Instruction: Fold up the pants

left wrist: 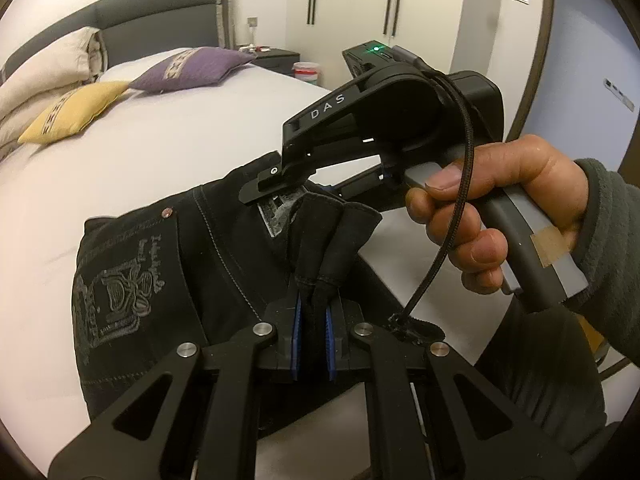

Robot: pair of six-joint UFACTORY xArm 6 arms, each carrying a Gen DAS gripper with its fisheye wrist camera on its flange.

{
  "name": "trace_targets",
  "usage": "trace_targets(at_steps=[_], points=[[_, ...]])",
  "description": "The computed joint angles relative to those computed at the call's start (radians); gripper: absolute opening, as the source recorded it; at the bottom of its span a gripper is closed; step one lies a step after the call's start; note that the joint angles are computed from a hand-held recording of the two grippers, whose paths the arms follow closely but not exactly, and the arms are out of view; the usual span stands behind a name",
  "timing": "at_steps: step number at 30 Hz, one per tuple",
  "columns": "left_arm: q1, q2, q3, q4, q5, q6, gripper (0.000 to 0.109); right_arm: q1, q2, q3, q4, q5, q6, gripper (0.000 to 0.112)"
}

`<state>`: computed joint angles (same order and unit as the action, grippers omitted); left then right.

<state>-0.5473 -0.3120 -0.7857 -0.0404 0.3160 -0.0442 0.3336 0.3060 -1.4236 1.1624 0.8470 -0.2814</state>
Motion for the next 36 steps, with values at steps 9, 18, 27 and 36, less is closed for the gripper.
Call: trace_targets(at_steps=[9,18,27,36], points=[[-0.063,0.12,-0.033,0.203,0.01,-0.139,0.013,-0.033,0.017,0.023,-0.056,0.022,-0.027,0.021],[-0.087,0.005,0.072,-0.076,-0.006,0.068,0.059,-0.078,-0.022,0.11,0.114,0.025,-0.085,0.043],[0.088,-0.207,0.119,-0.469,0.064,0.328,0.06,-0.071,-0.267,0.305,0.253,-0.034,-0.213,0.061],[0.255,-0.098,0.145,-0.778,0.136,0.489,0.059,0.015,-0.262,0.441,0.347,-0.005,-0.314,0.019]])
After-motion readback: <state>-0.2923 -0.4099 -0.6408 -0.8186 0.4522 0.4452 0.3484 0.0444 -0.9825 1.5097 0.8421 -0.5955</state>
